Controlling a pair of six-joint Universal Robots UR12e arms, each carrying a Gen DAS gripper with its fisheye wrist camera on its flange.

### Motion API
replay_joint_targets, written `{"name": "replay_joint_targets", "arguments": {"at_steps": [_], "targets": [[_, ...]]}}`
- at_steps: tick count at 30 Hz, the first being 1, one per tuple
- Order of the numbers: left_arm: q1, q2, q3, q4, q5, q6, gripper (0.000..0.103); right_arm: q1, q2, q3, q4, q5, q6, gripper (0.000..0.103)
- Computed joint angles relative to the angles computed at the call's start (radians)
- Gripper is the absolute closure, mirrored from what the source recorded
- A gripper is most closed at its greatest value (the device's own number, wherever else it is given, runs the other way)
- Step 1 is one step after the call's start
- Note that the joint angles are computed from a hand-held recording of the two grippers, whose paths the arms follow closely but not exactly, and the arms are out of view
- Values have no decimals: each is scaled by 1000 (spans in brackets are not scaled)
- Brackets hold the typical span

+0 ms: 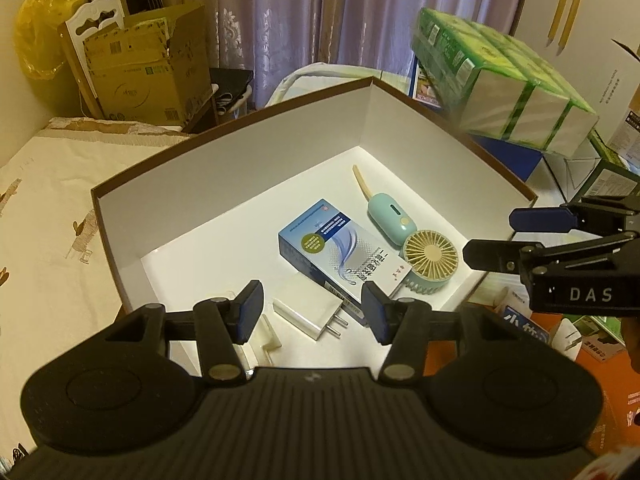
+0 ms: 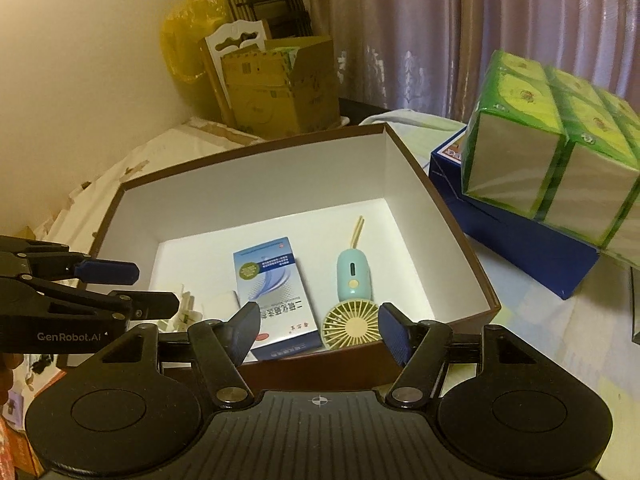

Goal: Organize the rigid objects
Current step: 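Open both grippers to drop the block and fan into the box, then move both grippers back over the items on the red mat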

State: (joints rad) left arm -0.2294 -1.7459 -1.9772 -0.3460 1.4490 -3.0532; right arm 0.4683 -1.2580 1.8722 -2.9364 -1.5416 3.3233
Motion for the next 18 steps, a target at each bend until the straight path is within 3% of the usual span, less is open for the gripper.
{"name": "replay_joint_targets", "arguments": {"at_steps": [18], "targets": [[-13,123,-121,49,-90,30,53,27,-140,170,-106,-42,125,41]]}}
